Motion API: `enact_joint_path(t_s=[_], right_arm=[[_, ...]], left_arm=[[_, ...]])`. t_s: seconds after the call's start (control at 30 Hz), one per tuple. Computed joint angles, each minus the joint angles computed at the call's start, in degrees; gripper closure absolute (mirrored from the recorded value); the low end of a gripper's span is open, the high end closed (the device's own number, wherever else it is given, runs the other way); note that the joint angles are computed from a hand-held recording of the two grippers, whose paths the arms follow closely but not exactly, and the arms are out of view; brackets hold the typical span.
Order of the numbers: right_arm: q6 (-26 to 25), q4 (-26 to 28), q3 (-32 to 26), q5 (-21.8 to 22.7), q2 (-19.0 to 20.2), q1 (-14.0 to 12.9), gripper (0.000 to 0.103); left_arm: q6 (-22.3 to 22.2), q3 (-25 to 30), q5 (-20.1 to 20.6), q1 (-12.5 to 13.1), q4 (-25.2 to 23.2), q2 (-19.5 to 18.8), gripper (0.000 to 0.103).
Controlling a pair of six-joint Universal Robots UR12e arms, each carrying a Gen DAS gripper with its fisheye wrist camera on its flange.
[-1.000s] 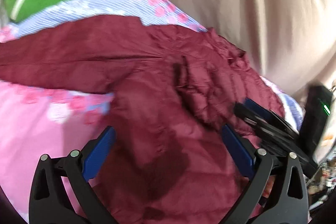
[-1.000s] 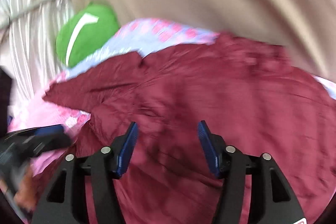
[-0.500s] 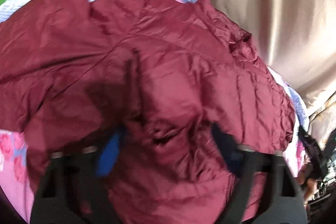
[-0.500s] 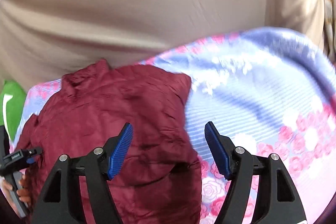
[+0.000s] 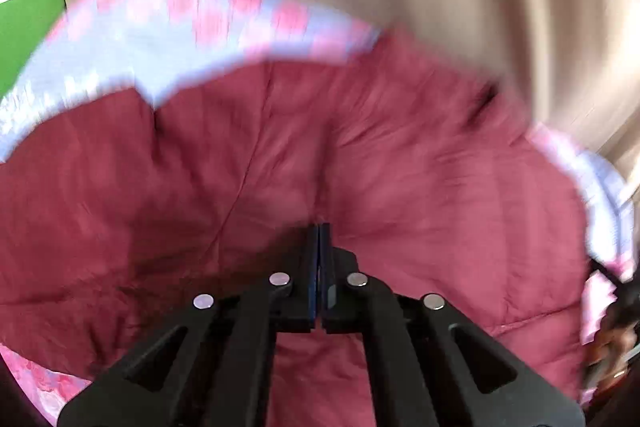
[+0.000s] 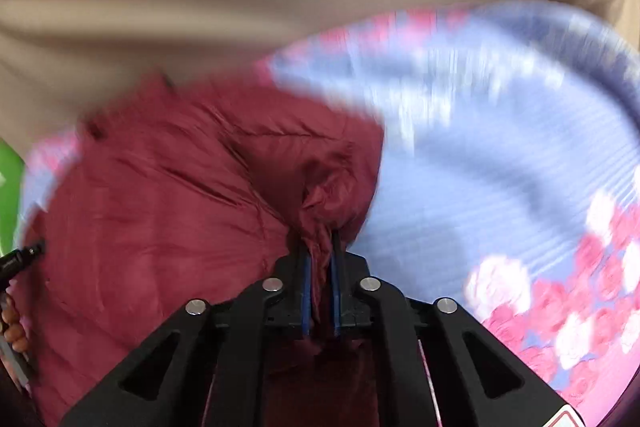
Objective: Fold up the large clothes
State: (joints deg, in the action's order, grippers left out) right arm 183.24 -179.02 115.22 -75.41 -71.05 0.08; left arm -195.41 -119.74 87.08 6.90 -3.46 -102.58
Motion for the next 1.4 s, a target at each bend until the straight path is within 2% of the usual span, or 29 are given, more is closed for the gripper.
enact_joint_path(t_s=[0.07, 0.13, 0.2, 0.27, 0.33, 0.4, 0.47, 0.57, 0.63, 0.73, 0.77, 0.8, 0.87, 0.9, 0.97, 1.03, 1.07, 1.1, 1.13, 1.17, 1.2, 1.27, 1.37, 1.4], right_arm=[[1.7, -3.7, 2.0, 0.9, -1.6, -1.0, 0.086], [3.3, -7.6, 4.4, 2.4, -3.5, -2.5, 0.062], [2.6, -9.4, 6.4, 1.9, -4.9, -3.4, 0.052], [-2.3, -6.9, 7.9, 0.0, -6.4, -3.5, 0.052], [-8.0, -5.3, 9.1, -2.2, -6.9, -2.7, 0.052], [-14.3, -5.4, 9.5, -4.4, -6.3, -1.7, 0.051], [-17.3, -5.0, 9.1, -6.3, -5.4, -0.3, 0.051], [-18.7, -5.9, 7.0, -8.5, -3.5, 1.4, 0.055], [-16.8, -6.3, 5.6, -7.2, -3.1, 1.3, 0.072], [-12.1, -7.4, 5.4, -1.7, -3.7, -0.7, 0.094], [-10.8, -7.6, 5.2, -1.5, -3.4, -1.2, 0.094], [-10.1, -6.7, 5.0, -1.4, -3.1, -1.6, 0.094], [-10.0, -1.9, 3.9, -1.8, -1.7, -2.0, 0.094], [-10.4, -2.4, 4.3, -1.2, -1.6, -2.3, 0.095], [-10.2, -1.9, 4.9, -2.5, -2.7, -2.1, 0.091], [-10.6, -2.8, 5.6, -3.2, -3.5, -1.9, 0.091], [-11.1, -3.3, 6.0, -3.9, -3.9, -1.7, 0.091], [-11.3, -3.5, 5.9, -4.4, -4.0, -1.6, 0.091], [-11.5, -3.6, 5.9, -4.2, -4.0, -1.7, 0.091], [-11.6, -3.6, 6.2, -4.2, -4.4, -1.6, 0.090], [-11.6, -3.5, 6.0, -4.2, -4.3, -1.5, 0.084], [-11.1, -3.2, 5.4, -4.5, -3.8, -1.4, 0.083], [-10.1, -1.8, 4.5, -3.1, -3.6, -1.7, 0.083], [-9.9, -1.8, 4.3, -3.1, -3.5, -1.5, 0.083]], left_arm=[[-0.9, -0.7, -0.4, 0.1, 4.0, -1.1, 0.103], [-1.7, -0.9, -2.0, 0.6, 4.0, -0.9, 0.103], [-1.7, -1.3, -3.2, 1.2, 3.5, -0.3, 0.103], [-2.0, -1.5, -4.1, 1.2, 2.8, 0.5, 0.101], [-1.9, -2.5, -5.3, 0.9, 2.7, 1.8, 0.089], [-1.2, -2.7, -5.2, 0.0, 1.5, 2.3, 0.060], [-0.6, -2.8, -4.9, -0.4, 1.2, 2.3, 0.055], [0.2, -1.4, -0.1, -1.9, 0.3, 1.0, 0.055], [0.6, -0.9, 3.3, -2.2, 0.9, 0.3, 0.065], [1.5, -0.2, 6.0, -2.0, 0.5, -0.5, 0.083], [2.1, -0.3, 8.1, -2.4, 0.2, -0.6, 0.092], [2.8, 0.2, 9.8, -2.7, -0.2, -1.2, 0.094], [3.4, 0.5, 10.1, -2.8, 0.6, -1.8, 0.095], [3.2, 0.5, 10.2, -2.8, 0.7, -1.7, 0.094], [1.6, -0.9, 9.0, -2.0, 1.5, -0.3, 0.094], [-1.6, -3.0, 3.6, -0.3, 3.4, 1.9, 0.092], [-2.7, -4.0, 0.8, 0.4, 4.3, 3.1, 0.083], [-3.5, -4.8, -1.9, 0.9, 5.2, 3.9, 0.064], [-3.9, -5.3, -4.5, 1.0, 5.3, 4.8, 0.054], [-4.1, -5.5, -6.7, 0.9, 5.2, 5.2, 0.032], [-4.1, -5.4, -8.0, 0.7, 4.8, 5.2, 0.020], [-3.4, -4.4, -10.1, -0.2, 1.4, 4.7, 0.018], [-2.3, -1.2, -9.7, -1.3, -4.2, 2.0, 0.021], [-2.7, -0.5, -9.6, -1.5, -5.1, 1.4, 0.039]])
